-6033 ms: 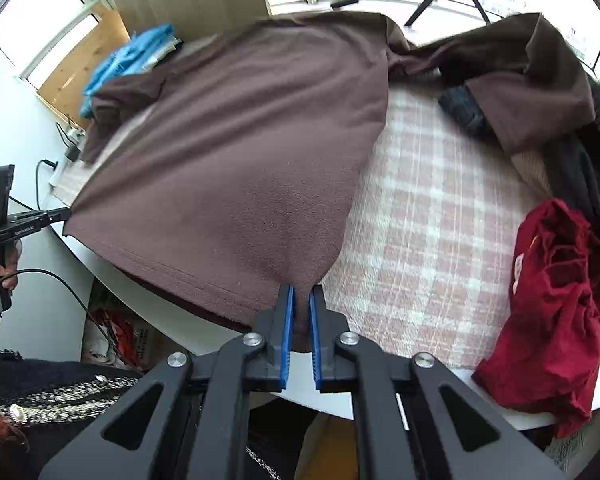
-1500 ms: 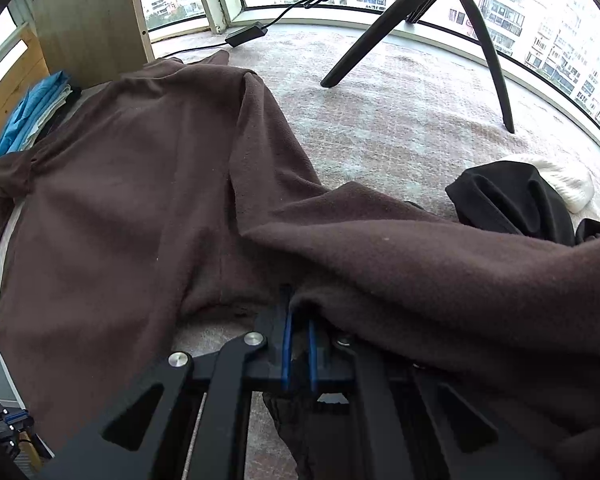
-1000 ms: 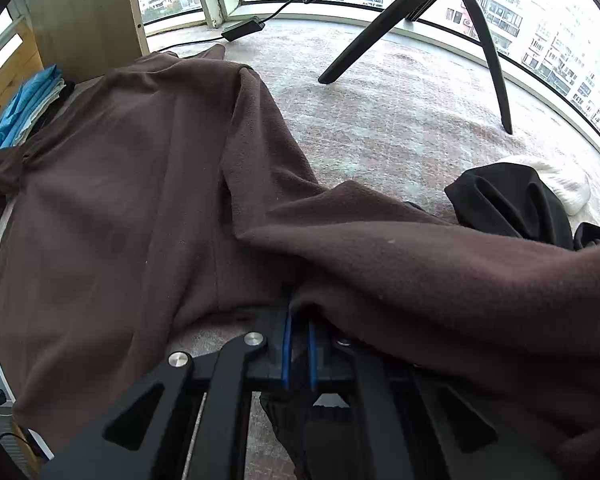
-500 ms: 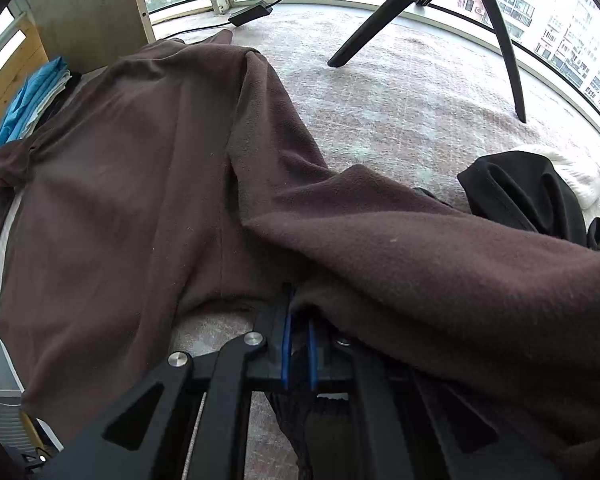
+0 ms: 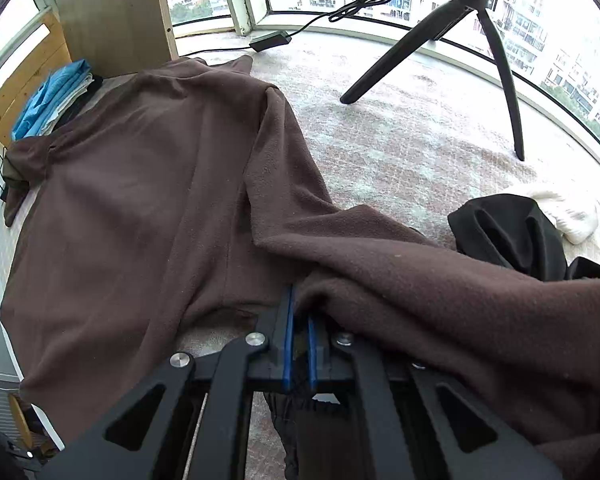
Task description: Fold clothes
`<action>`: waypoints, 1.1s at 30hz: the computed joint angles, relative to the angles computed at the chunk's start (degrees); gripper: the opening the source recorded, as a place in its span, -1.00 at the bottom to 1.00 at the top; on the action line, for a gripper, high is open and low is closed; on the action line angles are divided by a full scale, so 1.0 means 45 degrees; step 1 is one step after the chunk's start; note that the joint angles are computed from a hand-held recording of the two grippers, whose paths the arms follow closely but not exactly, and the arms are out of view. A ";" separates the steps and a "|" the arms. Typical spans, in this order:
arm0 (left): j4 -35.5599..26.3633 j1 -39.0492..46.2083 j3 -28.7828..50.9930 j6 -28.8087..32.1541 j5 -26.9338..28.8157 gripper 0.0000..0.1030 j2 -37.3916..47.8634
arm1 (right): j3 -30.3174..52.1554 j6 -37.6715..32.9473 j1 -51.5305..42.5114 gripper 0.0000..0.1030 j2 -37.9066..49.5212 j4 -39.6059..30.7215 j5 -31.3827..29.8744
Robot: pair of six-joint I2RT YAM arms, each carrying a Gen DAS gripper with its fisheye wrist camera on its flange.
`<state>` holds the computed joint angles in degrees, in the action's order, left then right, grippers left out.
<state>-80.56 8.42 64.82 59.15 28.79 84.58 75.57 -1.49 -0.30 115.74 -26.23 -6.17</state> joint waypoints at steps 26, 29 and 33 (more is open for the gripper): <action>0.1077 0.5938 0.7366 -0.0208 -0.2445 -0.66 0.6450 | -0.2107 0.0583 0.1120 -0.76 -0.1809 -0.0276 0.1486; 0.1937 0.6296 0.9803 -0.1222 -0.2918 -0.56 0.8452 | -0.4335 0.2009 0.1726 -0.48 -0.3904 -0.0151 0.0464; 0.0653 0.6400 1.3785 -0.1202 -0.2887 -0.44 1.1331 | -0.7096 0.5469 0.4305 -0.45 -0.6316 0.0657 -0.0578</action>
